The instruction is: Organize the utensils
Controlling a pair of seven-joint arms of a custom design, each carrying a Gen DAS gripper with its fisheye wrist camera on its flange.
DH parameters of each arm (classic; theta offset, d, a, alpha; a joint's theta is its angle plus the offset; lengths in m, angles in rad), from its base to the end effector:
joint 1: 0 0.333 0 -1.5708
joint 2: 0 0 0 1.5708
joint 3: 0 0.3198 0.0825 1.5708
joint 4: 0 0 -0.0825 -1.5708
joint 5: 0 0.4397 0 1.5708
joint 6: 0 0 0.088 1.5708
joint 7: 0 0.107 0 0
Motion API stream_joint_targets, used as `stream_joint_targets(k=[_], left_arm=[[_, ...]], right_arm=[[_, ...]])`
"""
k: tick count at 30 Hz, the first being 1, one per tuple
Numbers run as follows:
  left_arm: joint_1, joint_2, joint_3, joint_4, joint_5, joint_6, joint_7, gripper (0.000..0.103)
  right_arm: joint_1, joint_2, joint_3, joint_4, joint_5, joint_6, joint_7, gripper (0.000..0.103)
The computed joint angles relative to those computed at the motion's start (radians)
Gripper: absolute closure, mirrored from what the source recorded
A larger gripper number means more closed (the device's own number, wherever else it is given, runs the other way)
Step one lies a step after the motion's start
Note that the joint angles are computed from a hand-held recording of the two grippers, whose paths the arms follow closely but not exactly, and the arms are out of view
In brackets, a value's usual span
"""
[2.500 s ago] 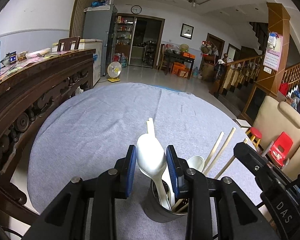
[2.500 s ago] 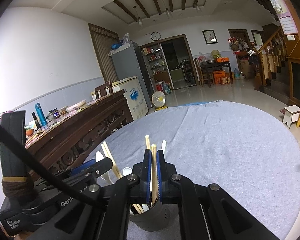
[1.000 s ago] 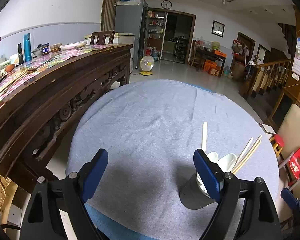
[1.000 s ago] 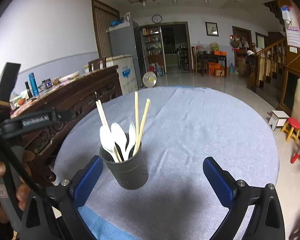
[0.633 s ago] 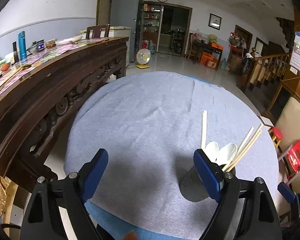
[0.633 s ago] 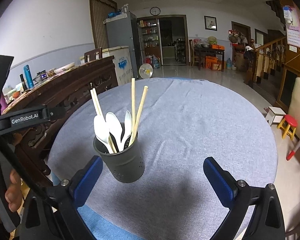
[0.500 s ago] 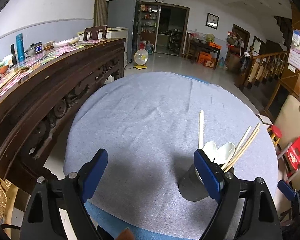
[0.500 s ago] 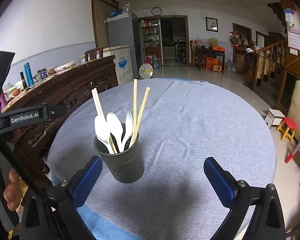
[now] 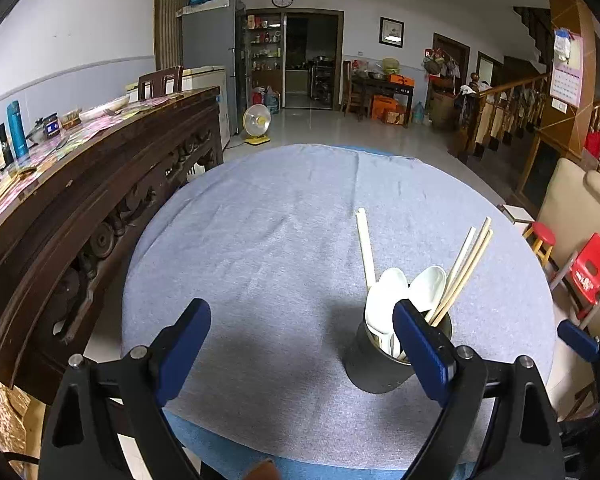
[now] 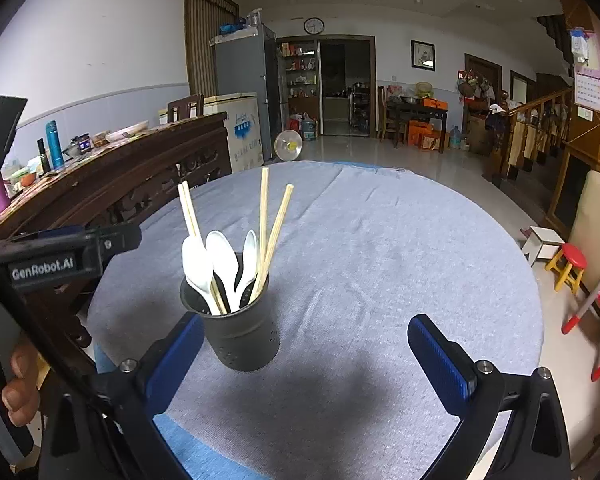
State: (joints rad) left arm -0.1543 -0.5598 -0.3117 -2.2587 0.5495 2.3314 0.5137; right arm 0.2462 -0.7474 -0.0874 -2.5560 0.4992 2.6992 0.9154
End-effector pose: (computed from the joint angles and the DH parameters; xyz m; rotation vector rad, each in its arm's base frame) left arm 0.4291 -0.2357 0.6284 -1.9216 1.3870 -0.6890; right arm 0.4266 0.0462 0.5951 -1.8990 1.1856 -0.6019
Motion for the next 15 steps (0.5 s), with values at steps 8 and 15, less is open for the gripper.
stream_joint_targets(k=[8,15], left_arm=[[-0.009,0.01,0.008,0.007,-0.018,0.006,0.019,0.01],[-0.013,0.015,0.016,0.006,-0.032,0.024,0.036,0.01]], right_arm=[[0.004,0.017,-0.007,0.016,0.001,0.001,-0.011,0.0],[-0.001,0.031,-0.002,0.021,0.001,0.0,-0.01,0.0]])
